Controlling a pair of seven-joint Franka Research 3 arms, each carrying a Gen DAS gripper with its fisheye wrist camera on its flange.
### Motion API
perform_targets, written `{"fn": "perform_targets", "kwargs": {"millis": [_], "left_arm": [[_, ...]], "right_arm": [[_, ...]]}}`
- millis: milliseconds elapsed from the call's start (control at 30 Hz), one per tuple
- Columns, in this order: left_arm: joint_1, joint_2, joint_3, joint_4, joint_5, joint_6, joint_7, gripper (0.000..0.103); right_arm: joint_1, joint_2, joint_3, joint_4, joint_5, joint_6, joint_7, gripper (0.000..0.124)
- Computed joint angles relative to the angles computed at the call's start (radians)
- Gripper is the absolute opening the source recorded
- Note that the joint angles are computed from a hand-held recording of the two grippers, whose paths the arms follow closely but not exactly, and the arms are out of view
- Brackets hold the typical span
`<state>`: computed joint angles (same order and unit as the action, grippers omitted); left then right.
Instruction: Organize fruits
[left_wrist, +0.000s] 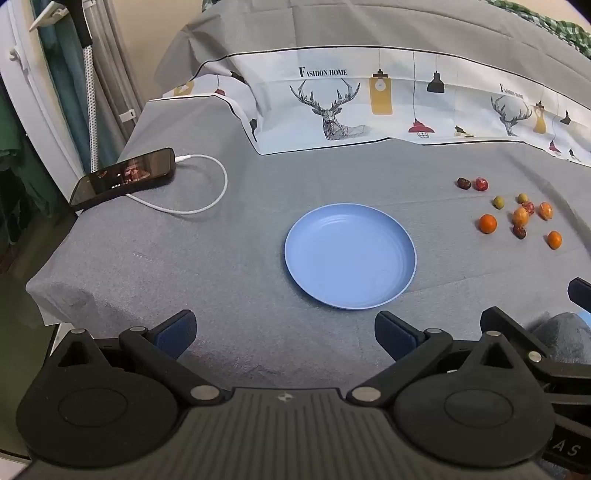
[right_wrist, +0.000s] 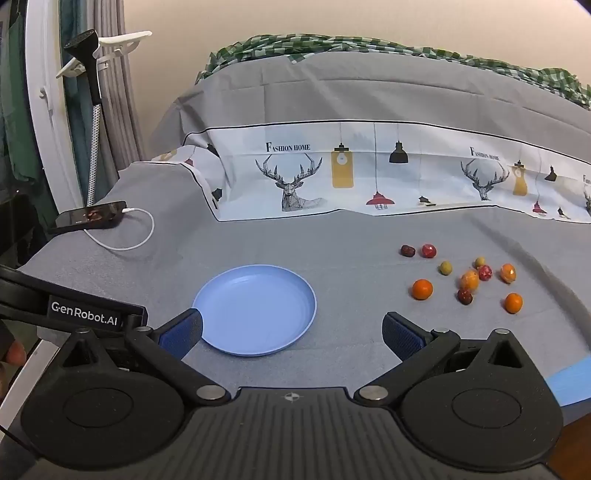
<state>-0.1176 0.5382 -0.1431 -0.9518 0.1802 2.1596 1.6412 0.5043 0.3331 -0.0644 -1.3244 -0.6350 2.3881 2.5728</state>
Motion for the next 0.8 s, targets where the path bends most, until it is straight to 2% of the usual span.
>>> {"fn": "perform_targets", "kwargs": {"millis": [233,800], "left_arm": [[0.002,-0.005,-0.001,-0.018,-0.002,0.019,-0.001,0.103],[0.005,-0.012,-0.001,-0.012,-0.005,0.004,0.003,0.103]], "right_arm": [[-0.001,0.0,0.001,0.0,0.005,-0.002,0.003,0.103],[0.004,-0.001,0.0,-0.004,-0.006,0.001,0.017,0.103]]}}
